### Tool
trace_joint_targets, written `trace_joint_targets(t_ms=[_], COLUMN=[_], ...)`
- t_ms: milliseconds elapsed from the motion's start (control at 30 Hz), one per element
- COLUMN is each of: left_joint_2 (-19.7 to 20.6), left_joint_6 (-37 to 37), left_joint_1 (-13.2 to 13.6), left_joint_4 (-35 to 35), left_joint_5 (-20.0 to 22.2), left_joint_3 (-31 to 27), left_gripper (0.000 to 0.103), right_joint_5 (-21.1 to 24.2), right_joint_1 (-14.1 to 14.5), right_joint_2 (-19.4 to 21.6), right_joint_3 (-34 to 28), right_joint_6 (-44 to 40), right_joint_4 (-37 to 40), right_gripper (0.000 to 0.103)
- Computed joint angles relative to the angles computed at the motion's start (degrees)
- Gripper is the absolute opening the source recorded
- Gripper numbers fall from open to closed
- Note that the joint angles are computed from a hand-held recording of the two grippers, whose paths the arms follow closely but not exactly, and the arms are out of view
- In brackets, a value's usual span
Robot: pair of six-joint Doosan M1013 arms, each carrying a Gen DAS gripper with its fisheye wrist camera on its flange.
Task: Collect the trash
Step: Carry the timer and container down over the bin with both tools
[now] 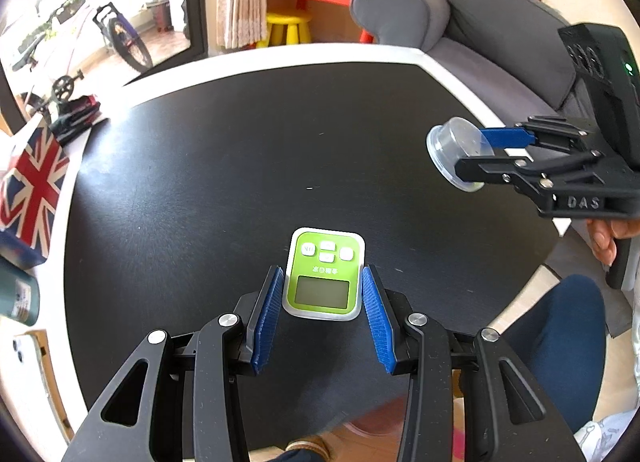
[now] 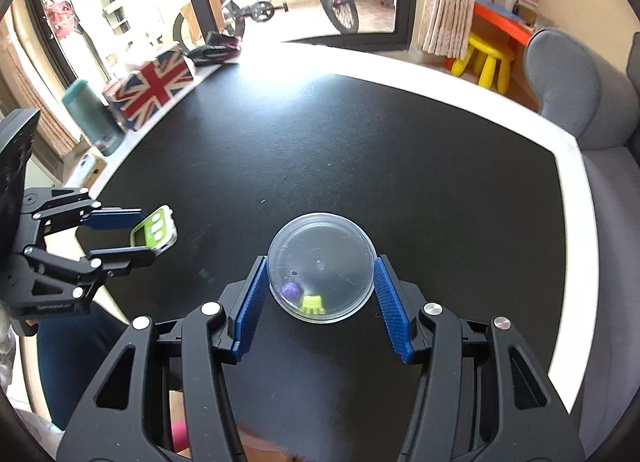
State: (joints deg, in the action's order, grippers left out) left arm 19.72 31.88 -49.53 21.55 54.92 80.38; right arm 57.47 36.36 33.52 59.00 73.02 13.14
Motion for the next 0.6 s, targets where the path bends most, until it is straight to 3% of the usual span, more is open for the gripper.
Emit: trace_joint_targets(t_ms=[300, 600], left_joint_2=[-1.49, -2.42], left_joint_6=[-4.86, -8.23], left_joint_1=[-5.06, -8.32], left_joint_4=[4.7, 6.08], left_joint_5=[0.84, 0.22], left_joint_3=[0.22, 1.59], left_gripper=[0.04, 0.04], right_joint_5=[-6.68, -8.07], right_joint_1=[-0.35, -0.33], right_joint_2=[-10.68, -16.46], right_joint_3=[13.82, 22.64], right_joint_6=[-3.13, -5.48], right_joint_4=[5.29, 9.21], right_gripper=[0.054, 0.054])
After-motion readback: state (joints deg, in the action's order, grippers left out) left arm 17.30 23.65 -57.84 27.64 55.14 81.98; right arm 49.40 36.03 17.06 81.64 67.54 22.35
